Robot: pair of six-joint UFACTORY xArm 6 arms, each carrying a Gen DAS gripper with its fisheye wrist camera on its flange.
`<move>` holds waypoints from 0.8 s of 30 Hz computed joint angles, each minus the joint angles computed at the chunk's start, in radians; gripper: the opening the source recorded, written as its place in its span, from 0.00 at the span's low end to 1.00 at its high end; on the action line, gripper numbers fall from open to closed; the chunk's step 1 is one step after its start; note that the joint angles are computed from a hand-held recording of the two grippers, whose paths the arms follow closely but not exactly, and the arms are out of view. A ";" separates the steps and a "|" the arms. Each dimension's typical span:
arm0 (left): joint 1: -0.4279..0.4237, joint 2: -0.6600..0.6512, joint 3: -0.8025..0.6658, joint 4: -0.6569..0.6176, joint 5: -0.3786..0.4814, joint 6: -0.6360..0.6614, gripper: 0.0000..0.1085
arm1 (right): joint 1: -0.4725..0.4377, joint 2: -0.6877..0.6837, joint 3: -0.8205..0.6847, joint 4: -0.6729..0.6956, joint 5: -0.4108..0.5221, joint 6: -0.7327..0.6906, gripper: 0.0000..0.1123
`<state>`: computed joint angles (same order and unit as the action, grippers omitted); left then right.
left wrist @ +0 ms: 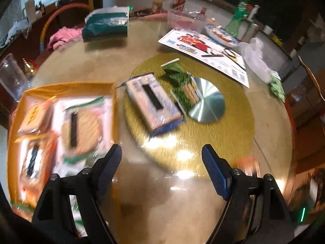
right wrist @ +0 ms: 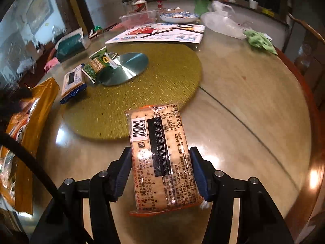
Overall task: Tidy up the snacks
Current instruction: 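Grasp the brown cracker pack with the right gripper while the left grasps a white-blue biscuit pack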
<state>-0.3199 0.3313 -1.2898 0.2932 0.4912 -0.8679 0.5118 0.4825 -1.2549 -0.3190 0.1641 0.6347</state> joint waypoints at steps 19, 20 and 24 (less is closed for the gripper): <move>-0.042 0.245 -0.285 0.129 0.286 -0.045 0.58 | -0.038 -0.026 0.035 -0.598 -0.032 0.532 0.50; -0.059 0.203 -0.218 0.143 0.264 -0.035 0.58 | -0.037 -0.026 0.035 -0.598 -0.031 0.532 0.50; -0.135 -0.004 0.109 0.118 0.100 0.023 0.58 | -0.029 -0.033 0.039 -0.628 -0.012 0.559 0.50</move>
